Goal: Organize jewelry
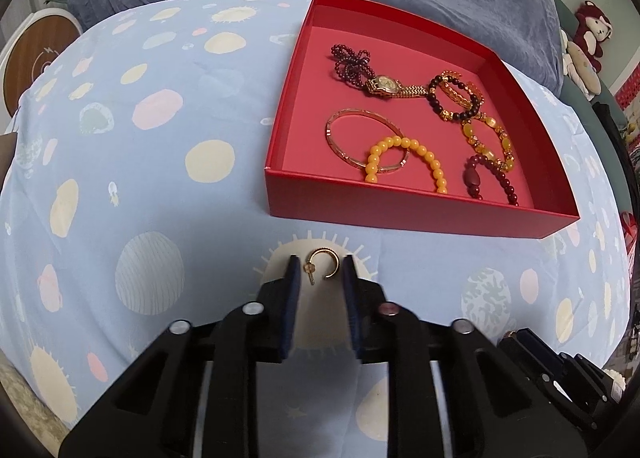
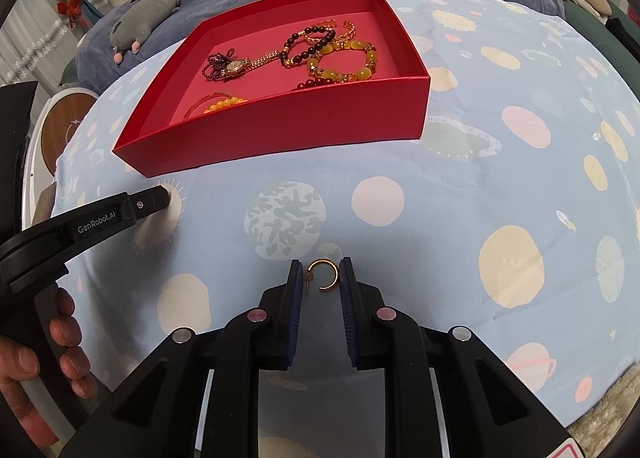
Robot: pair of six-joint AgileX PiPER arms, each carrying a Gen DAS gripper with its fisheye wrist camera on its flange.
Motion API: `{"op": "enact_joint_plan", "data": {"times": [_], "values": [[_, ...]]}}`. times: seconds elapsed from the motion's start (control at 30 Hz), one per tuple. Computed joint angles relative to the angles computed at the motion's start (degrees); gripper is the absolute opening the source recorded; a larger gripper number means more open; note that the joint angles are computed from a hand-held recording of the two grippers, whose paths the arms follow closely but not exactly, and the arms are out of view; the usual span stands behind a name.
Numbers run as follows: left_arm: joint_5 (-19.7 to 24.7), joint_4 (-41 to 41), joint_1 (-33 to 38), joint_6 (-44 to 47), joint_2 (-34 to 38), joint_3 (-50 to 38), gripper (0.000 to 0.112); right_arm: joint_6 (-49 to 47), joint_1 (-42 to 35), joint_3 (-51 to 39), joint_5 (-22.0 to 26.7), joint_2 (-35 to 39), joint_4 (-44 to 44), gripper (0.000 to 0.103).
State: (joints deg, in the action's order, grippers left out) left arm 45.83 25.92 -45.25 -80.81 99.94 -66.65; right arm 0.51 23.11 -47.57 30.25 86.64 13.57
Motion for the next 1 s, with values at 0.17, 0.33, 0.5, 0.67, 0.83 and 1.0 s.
{"op": "enact_joint_plan", "data": {"times": [0.17,0.33,0.5,0.67,0.83,1.0], "values": [[0.42,0.51,-0.39,-0.21,0.11,-0.11,0.017,-0.04,-0.03,-0.07,0.05,0.04,0.13,0.018],[0.85,-0.16,-1.14,-0.83,-1.18,0.30,0.017,0.18,0.06,-0.28,0.58,-0.38,0.60,0.018],[1.44,-0.33,-2.84,-2.12,-3.71,1.21,0.017,-0.42,-0.14,-0.34,1.36,-2.60,1.41,0.018],[2.81,-0.61,-4.84,-3.19,-5.81,1.07,0.017,-0.22,-0.11,-1.61,2.59,-4.72,2.07,0.018],[5.09,-0.04,-5.83,-3.26,-6.88,-1.24,0.017,0.25,0.16,-3.87,3.93,-6.14,1.59,0.018],[6.89,1.04,-5.07,-1.37,-6.90,-5.56,0.017,-0.63,-0.29,-7.46,4.72,-5.25,1.96,0.018]]}}
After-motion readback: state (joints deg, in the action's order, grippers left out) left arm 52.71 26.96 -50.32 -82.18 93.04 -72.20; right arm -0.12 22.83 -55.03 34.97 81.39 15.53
